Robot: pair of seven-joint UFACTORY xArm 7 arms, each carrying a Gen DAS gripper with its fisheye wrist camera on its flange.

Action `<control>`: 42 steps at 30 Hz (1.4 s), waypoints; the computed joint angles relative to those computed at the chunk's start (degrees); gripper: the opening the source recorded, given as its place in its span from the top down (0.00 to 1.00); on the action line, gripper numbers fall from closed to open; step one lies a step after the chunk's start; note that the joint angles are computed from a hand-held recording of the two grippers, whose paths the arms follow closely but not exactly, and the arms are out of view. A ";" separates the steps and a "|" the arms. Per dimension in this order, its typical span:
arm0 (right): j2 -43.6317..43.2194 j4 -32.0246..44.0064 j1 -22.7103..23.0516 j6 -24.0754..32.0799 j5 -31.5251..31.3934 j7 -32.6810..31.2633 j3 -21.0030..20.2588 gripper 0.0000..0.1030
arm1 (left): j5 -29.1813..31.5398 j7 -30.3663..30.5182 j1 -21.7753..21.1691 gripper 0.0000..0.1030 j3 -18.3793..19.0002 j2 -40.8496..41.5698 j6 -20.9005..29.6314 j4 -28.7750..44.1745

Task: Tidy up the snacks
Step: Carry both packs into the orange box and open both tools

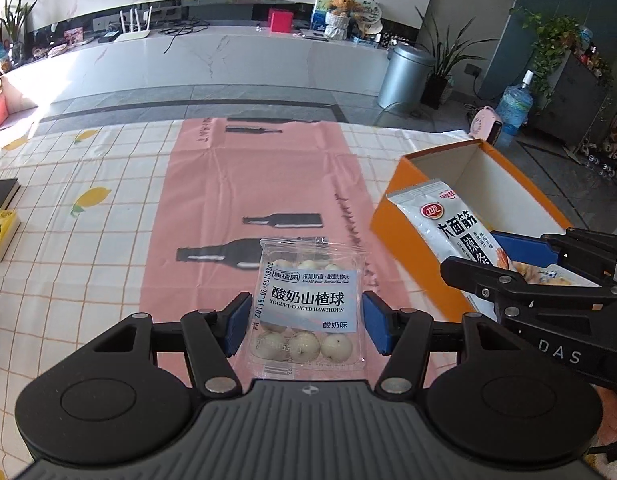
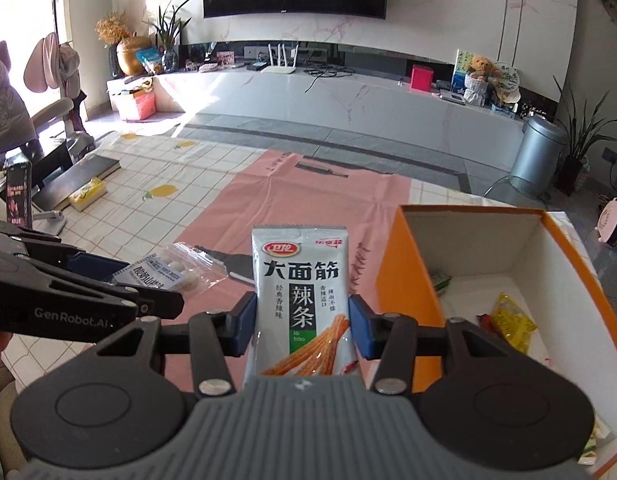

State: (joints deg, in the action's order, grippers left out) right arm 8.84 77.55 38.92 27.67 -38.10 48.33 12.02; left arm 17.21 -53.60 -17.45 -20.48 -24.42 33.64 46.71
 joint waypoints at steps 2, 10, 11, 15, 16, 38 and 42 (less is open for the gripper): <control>-3.17 -2.72 -1.06 -0.40 -0.59 0.28 -0.54 0.54 | 0.74 0.11 -0.02 0.34 -0.93 3.10 -0.46 3.67; -12.65 -10.50 -9.71 1.01 0.57 -2.72 0.56 0.54 | 8.21 0.23 -3.82 0.34 -1.64 19.58 1.22 21.03; -13.12 -11.05 -10.75 1.13 1.43 -3.76 0.67 0.54 | 8.45 0.84 -4.71 0.34 -1.25 21.64 1.59 23.21; -13.63 -12.61 -14.30 1.26 5.66 -8.33 0.75 0.54 | 7.48 4.59 -8.21 0.34 0.72 29.35 2.23 31.25; -13.53 -12.79 -14.93 1.46 6.29 -9.40 0.78 0.54 | 7.25 5.46 -9.07 0.34 1.22 31.06 2.65 33.10; -0.72 -4.43 -15.46 12.27 20.28 -36.35 -2.10 0.54 | -3.92 22.22 -21.43 0.34 12.24 56.30 22.51 63.87; 0.63 -2.98 -14.96 14.50 21.40 -38.61 -2.37 0.54 | -4.55 23.94 -22.24 0.34 13.12 58.93 25.43 67.52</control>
